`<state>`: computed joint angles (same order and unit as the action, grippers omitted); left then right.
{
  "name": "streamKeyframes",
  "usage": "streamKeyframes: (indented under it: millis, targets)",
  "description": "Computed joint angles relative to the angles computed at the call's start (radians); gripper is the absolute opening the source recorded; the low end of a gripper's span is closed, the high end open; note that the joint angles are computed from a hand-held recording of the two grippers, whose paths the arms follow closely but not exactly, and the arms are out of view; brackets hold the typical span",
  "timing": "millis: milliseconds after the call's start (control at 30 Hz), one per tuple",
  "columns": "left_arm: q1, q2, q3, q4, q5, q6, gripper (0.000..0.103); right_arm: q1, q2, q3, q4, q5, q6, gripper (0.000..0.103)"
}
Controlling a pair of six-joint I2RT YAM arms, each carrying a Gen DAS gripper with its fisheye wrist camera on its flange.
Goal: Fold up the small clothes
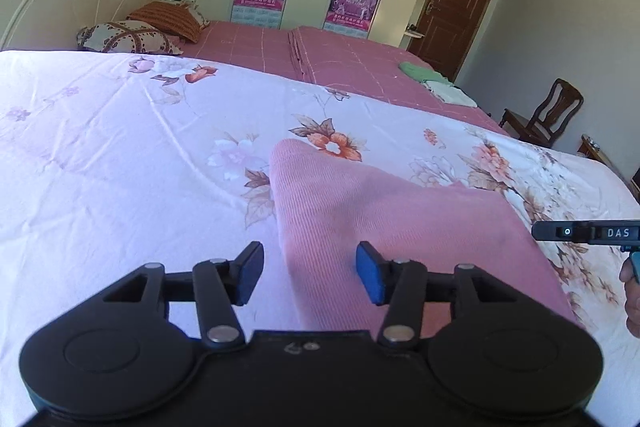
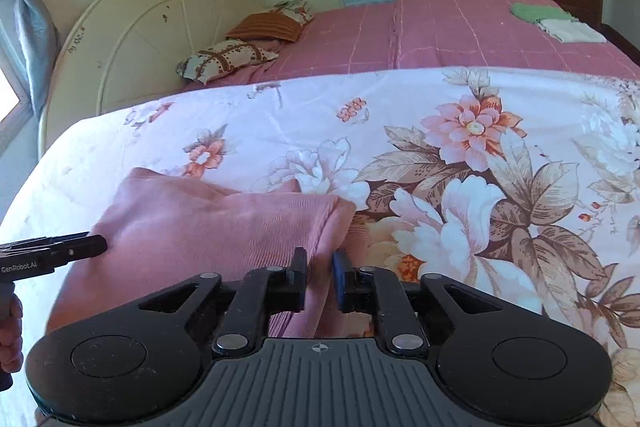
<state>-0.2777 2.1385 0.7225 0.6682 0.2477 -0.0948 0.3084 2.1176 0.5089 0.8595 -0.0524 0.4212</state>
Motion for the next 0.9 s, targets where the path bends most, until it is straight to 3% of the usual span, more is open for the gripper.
streamKeyframes:
  millis: [133,233,333,467,633,833,867,900]
  targets:
    - [0.018,-0.075,-0.206,0.127,0.044,-0.008,0.048,0.042,-0.136,-0.215,0.087,-0.064,0.000,0.021]
    - [0.001,-0.064,-0.279,0.199,0.036,-0.024,0.049,0.087,-0.144,-0.297,0.152,-0.081,0.061,0.021]
    - [-0.013,-0.025,-0.291,0.248,0.016,-0.073,0.050,0.162,-0.124,-0.267,0.074,-0.029,0.120,0.021]
    - [-0.007,-0.004,-0.273,0.248,0.023,-0.118,0.050,0.182,-0.049,-0.249,0.130,-0.023,0.161,0.021]
    - [-0.010,-0.019,-0.292,0.249,0.014,-0.112,0.050,0.155,-0.057,-0.243,0.093,-0.053,0.190,0.021]
    - [-0.028,0.006,-0.305,0.284,-0.003,-0.132,0.051,0.212,-0.035,-0.250,0.120,-0.003,0.209,0.022]
    - [-0.033,-0.001,-0.306,0.277,-0.008,-0.138,0.050,0.226,-0.022,-0.247,0.139,0.015,0.201,0.021]
    - [-0.035,-0.015,-0.308,0.265,-0.006,-0.140,0.048,0.240,-0.022,-0.248,0.145,0.049,0.171,0.011]
